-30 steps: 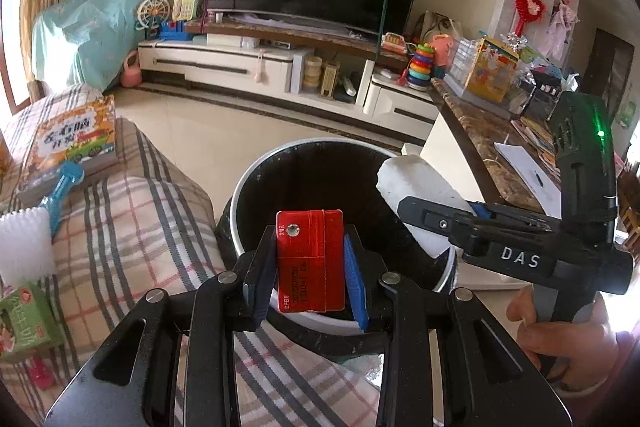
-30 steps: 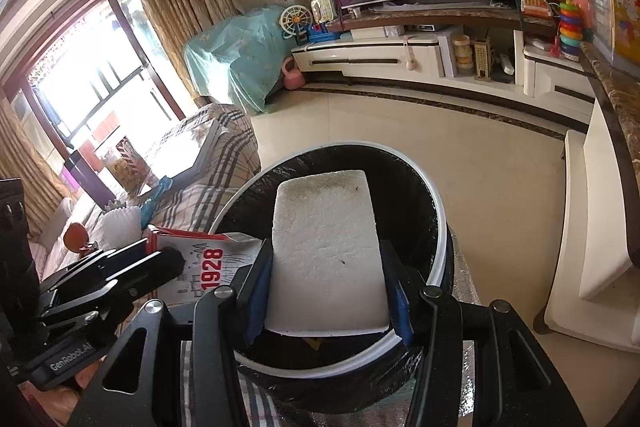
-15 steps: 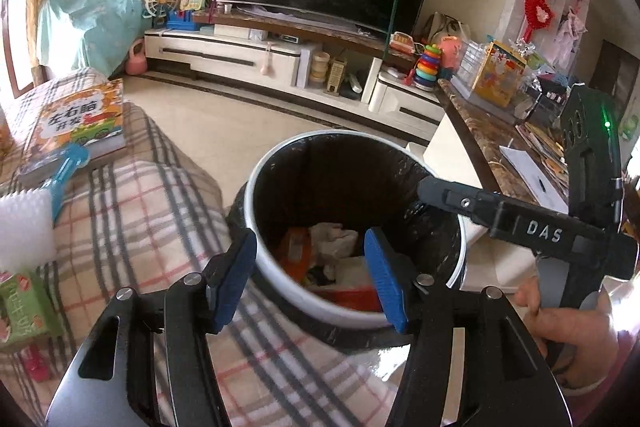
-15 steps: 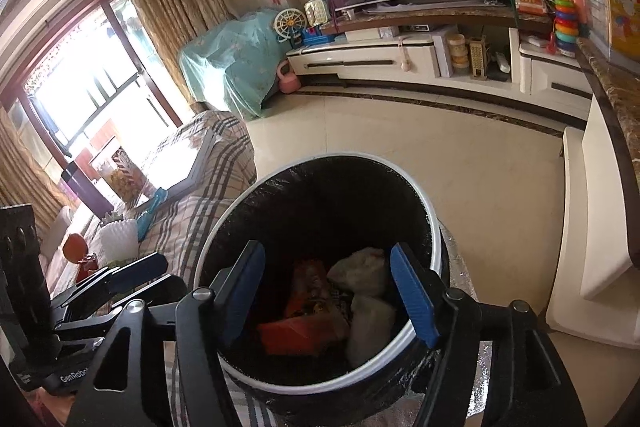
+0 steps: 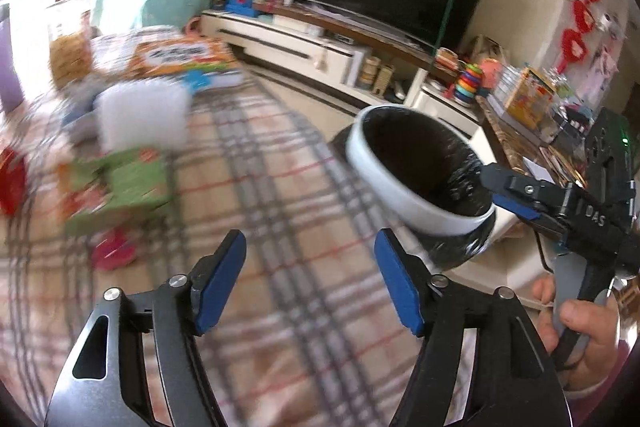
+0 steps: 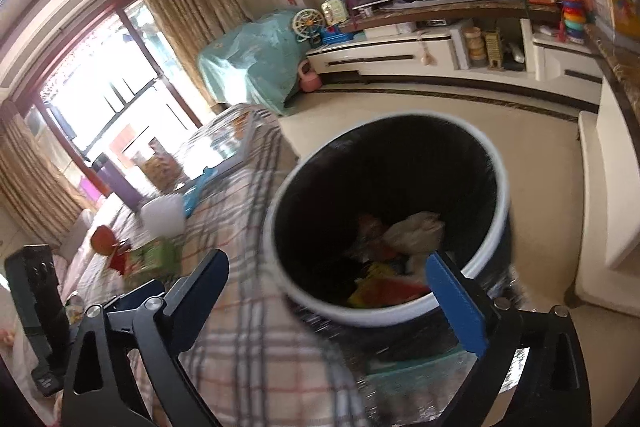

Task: Collect trash
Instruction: 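Move both open tools back over the table toward the remaining trash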

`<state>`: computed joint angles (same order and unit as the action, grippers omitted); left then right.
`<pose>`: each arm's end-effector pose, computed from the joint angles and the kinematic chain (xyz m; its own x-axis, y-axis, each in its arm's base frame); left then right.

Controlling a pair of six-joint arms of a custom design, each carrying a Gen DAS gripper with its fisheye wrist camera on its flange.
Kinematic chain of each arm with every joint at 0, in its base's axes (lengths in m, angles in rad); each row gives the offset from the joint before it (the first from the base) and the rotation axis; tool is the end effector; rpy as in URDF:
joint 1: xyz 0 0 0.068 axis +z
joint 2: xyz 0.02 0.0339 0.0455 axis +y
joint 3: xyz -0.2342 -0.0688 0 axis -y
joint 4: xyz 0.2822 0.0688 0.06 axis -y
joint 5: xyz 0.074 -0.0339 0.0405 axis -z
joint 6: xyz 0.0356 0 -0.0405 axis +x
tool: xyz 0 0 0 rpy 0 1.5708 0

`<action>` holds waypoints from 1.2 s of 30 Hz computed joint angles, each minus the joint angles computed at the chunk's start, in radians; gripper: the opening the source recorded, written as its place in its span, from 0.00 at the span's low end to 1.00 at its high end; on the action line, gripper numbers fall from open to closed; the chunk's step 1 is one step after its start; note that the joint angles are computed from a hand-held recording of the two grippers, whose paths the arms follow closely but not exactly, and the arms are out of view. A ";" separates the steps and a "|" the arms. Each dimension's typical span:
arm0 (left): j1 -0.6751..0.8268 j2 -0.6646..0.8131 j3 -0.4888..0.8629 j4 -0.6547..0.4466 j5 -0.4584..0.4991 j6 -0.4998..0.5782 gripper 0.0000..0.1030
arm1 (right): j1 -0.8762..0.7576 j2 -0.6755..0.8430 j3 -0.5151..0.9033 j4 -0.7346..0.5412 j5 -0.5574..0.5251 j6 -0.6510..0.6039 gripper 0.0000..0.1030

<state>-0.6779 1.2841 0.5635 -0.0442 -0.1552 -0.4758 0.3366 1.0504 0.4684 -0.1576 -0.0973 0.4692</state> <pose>0.2248 -0.1739 0.1214 -0.7234 0.0015 -0.6904 0.2266 0.9451 -0.2354 0.2378 0.0869 0.1379 -0.7467 0.2155 -0.6293 -0.0660 0.9174 0.3924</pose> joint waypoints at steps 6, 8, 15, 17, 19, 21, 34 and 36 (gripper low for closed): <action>0.108 -0.274 -0.196 -0.098 0.012 -0.015 0.72 | 0.167 0.058 0.015 0.046 0.050 0.084 0.98; 0.153 -0.357 -0.247 -0.136 0.023 -0.010 0.72 | 0.225 0.089 0.029 0.058 0.074 0.103 0.98; 0.401 -0.712 -0.408 -0.330 0.130 0.048 0.72 | 0.384 0.255 0.118 0.118 0.123 0.143 0.98; 0.474 -0.787 -0.435 -0.374 0.163 0.076 0.72 | 0.420 0.306 0.152 0.127 0.136 0.149 0.98; 0.535 -0.815 -0.442 -0.397 0.193 0.100 0.72 | 0.447 0.348 0.183 0.134 0.140 0.148 0.98; 0.577 -0.837 -0.448 -0.416 0.215 0.117 0.72 | 0.469 0.387 0.210 0.138 0.146 0.147 0.98; 0.818 -0.769 -0.433 -0.400 0.338 0.247 0.72 | 0.558 0.648 0.433 0.161 0.128 0.093 0.98; 0.850 -0.668 -0.397 -0.343 0.356 0.274 0.72 | 0.562 0.686 0.475 0.154 0.123 0.070 0.98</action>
<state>0.1724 0.6159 0.1670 -0.3871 0.2011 -0.2015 0.8988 1.7359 0.9438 -0.0034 0.0257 0.5388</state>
